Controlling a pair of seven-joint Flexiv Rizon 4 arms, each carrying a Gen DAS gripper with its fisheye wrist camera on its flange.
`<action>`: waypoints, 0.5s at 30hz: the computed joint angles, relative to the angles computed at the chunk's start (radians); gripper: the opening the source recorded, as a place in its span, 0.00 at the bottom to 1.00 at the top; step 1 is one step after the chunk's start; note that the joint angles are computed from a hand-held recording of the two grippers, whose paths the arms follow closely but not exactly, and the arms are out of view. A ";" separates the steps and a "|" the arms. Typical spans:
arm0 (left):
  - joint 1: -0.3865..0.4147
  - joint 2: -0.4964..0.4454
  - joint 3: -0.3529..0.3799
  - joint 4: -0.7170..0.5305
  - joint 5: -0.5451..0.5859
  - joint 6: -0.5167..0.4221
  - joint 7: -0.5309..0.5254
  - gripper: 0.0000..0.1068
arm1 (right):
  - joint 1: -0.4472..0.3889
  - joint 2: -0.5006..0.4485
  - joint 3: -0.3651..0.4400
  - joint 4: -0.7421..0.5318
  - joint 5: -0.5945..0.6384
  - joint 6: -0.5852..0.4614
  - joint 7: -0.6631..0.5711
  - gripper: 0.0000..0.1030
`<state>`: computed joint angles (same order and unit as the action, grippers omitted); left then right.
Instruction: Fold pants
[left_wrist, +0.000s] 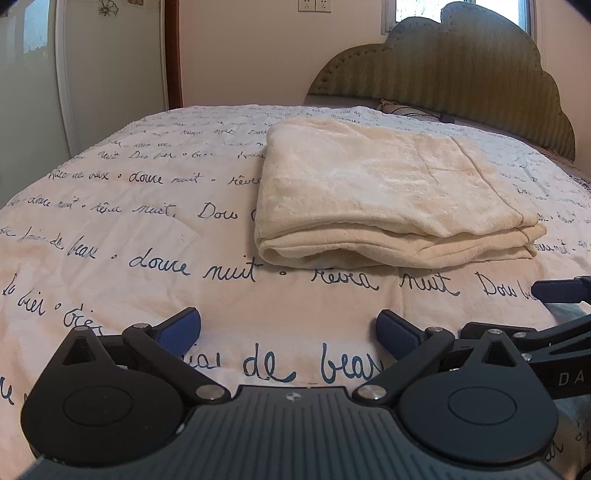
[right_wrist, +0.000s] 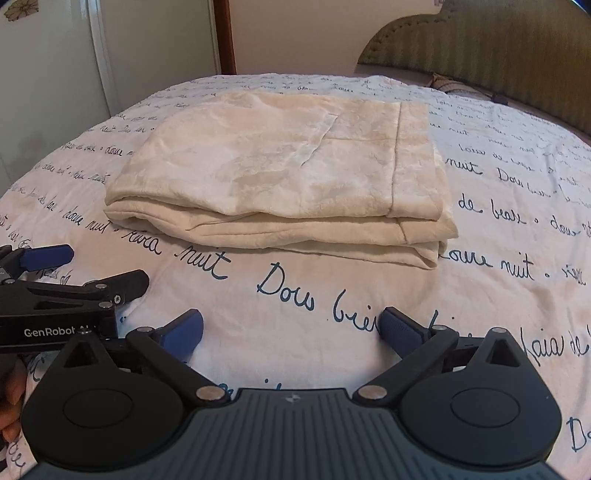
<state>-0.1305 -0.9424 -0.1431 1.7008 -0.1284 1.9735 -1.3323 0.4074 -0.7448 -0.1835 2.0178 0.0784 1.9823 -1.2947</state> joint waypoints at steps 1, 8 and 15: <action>0.001 0.000 -0.001 0.000 0.000 -0.001 -0.001 0.96 | 0.001 -0.006 0.001 0.001 0.008 0.017 0.001 1.00; -0.036 0.007 0.036 0.002 -0.027 -0.005 0.006 0.96 | 0.001 0.001 0.000 -0.004 0.016 0.001 0.012 1.00; -0.031 0.006 0.031 0.001 -0.026 -0.007 0.009 0.96 | -0.028 -0.009 0.027 -0.005 0.007 0.033 0.011 1.00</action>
<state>-0.1613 -0.9366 -0.1125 1.7022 -0.1548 1.9669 -1.3228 0.3797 -0.7539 -0.1565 2.0133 0.0854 2.0157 -1.2835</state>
